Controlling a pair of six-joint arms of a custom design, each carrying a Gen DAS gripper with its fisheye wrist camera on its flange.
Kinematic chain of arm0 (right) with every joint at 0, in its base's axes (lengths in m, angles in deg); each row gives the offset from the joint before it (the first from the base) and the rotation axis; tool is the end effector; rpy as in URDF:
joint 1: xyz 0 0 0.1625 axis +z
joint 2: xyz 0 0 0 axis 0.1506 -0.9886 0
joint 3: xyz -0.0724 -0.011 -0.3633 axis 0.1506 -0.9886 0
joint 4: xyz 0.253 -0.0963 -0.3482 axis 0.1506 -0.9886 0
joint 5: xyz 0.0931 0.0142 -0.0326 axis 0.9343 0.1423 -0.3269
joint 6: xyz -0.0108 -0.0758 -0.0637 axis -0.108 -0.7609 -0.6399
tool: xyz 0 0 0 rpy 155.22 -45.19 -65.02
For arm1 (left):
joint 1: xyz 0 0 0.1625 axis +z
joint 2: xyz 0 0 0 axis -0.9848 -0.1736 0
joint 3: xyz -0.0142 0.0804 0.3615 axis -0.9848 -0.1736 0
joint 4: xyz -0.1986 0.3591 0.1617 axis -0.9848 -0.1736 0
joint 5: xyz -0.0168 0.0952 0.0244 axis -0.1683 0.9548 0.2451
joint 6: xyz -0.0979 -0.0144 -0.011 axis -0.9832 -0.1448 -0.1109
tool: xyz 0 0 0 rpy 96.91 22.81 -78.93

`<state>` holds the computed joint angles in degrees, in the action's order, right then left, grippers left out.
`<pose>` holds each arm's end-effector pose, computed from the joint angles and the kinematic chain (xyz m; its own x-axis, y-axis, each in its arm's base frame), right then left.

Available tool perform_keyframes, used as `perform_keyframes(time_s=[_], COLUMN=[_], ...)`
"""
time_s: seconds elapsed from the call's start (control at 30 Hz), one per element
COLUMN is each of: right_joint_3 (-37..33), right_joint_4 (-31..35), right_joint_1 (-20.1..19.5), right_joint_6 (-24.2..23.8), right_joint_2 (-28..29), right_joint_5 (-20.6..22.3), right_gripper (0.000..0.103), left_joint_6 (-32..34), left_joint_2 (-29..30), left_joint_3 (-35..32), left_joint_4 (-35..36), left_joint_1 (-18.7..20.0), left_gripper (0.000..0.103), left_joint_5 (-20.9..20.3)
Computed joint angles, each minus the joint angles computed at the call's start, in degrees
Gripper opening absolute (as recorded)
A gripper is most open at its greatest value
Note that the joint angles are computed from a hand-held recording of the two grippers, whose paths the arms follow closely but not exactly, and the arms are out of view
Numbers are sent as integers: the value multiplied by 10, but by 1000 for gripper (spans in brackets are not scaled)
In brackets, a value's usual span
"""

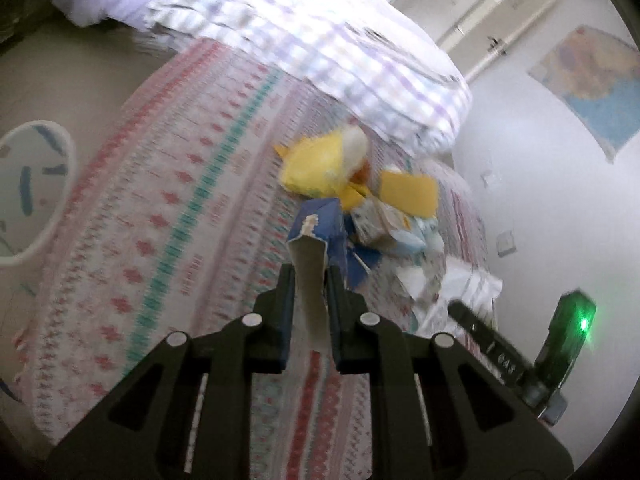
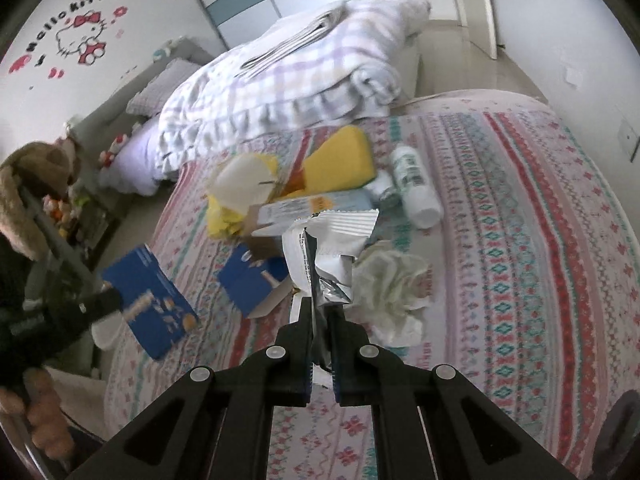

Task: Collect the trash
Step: 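Grasp the white paper wrapper with the right tool while the left grasps blue cardboard, then carry both items to the white wastebasket and open both tools over it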

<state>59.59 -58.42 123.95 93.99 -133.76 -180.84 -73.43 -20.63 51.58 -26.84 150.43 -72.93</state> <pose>0.4081 -0.3565 0.0394 -0.5634 0.7248 0.3965 0.3170 0.6329 -0.7064 -0.0182 -0.5034 0.3897 -0.8830 0.4238 -0.2017 0.4553 0.8778 -0.1487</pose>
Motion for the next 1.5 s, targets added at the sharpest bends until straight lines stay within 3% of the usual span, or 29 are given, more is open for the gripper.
perform_keyframes(time_s=[0.13,0.23,0.47,0.6,0.7,0.77,0.8,0.83,0.87,0.9,1.03,1.1,1.17,1.23,1.27,1.3,1.37,1.5], right_joint_3=[9,-15,-84,-182,-281,-349,-386,-425,-462,-484,-597,-657,-716,-783,-826,-855,-841,-684], right_joint_4=[-99,-138,-269,-347,-372,-372,-363,-356,-348,-340,-282,-246,-213,-198,-173,-152,-148,-226], right_joint_1=[-6,-16,-51,-75,-93,-103,-108,-114,-120,-123,-138,-141,-146,-153,-157,-159,-160,-153], right_joint_6=[-48,-98,-220,-329,-401,-438,-455,-475,-492,-500,-523,-531,-535,-542,-536,-528,-513,-515], right_joint_2=[14,45,141,240,321,371,396,423,448,463,533,568,603,643,667,682,675,588], right_joint_5=[-4,-3,38,88,122,143,150,160,170,176,198,204,212,229,234,233,229,227], right_gripper=[7,7,7,8,8,8,8,8,8,8,11,12,16,19,27,42,64,64], left_joint_6=[-9,-16,-47,-93,-98,-107,-113,-120,-132,-139,-145,-154,-180,-223,-247,-257,-253,-214], left_joint_2=[18,46,155,218,233,224,226,231,236,232,207,186,174,165,160,156,154,147], left_joint_3=[-44,-101,-250,-328,-339,-326,-330,-340,-351,-348,-339,-315,-298,-289,-285,-281,-277,-258], left_joint_4=[-1,-13,-88,-48,-31,-41,-42,-33,-23,-33,-79,-107,-121,-130,-136,-139,-142,-153], left_joint_1=[20,46,118,169,177,172,172,174,175,176,181,176,171,174,177,178,174,158], left_gripper=[17,17,18,18,19,24,33,56,68,76,76,76,76,76,76,76,76,76], left_joint_5=[5,14,145,113,113,124,125,121,119,120,123,160,226,252,258,261,266,252])
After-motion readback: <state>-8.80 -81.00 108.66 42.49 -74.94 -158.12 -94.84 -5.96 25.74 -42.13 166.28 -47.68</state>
